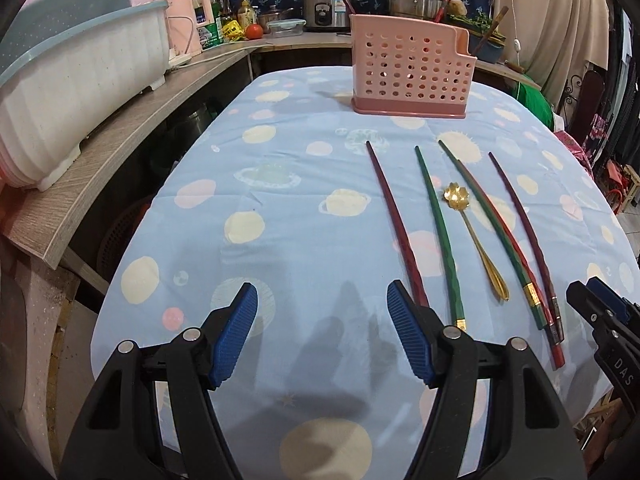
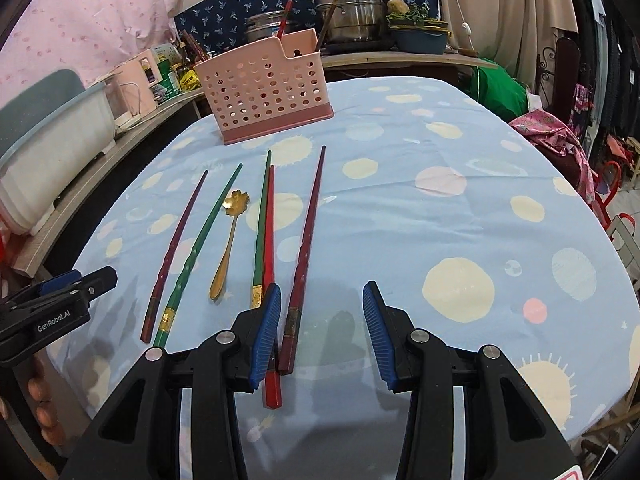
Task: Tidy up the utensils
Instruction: 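Move both open tools back down to the remaining chopsticks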
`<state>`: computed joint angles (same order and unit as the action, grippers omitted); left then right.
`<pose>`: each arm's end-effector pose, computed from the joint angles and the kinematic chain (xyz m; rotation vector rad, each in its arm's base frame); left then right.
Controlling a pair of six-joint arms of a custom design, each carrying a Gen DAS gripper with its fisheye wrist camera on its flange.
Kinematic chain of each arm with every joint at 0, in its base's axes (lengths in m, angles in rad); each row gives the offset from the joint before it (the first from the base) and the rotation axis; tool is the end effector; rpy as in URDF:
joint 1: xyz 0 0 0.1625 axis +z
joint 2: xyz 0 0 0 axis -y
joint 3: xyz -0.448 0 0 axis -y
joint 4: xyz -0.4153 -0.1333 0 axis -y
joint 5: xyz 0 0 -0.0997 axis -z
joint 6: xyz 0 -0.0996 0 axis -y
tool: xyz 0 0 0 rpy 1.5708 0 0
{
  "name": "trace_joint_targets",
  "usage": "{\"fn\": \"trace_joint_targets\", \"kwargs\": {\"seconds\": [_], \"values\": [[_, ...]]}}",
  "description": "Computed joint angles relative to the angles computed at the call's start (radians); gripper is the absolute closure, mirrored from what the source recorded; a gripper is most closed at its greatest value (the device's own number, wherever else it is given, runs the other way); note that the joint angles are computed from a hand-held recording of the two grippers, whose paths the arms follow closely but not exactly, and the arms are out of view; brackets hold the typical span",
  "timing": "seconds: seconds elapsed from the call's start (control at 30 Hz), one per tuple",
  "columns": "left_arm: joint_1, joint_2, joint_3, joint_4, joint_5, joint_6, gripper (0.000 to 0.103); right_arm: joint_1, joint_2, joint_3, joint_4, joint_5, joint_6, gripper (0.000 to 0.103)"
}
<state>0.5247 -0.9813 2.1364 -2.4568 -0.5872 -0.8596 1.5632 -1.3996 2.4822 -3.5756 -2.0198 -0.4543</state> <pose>-0.3229 -0.4367 0.0753 0.3709 2.2189 -0.8038 0.0870 -0.4035 0.2624 0.2578 -2.3260 1.0030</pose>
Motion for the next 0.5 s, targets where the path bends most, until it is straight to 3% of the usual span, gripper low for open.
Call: {"fn": "trace_joint_targets", "kwargs": {"seconds": [0.17, 0.3, 0.5], "values": [[0.001, 0.003, 0.002, -0.003, -0.007, -0.001, 0.039, 0.007, 0.026, -0.006, -0.016, -0.012, -0.008, 0.067], [0.001, 0.004, 0.004, -0.006, -0.014, -0.004, 0.039, 0.004, 0.038, -0.011, -0.007, -0.019, -0.002, 0.078], [0.003, 0.004, 0.005, -0.013, -0.018, 0.002, 0.039, 0.004, 0.047, -0.008, -0.018, -0.021, -0.010, 0.080]]}}
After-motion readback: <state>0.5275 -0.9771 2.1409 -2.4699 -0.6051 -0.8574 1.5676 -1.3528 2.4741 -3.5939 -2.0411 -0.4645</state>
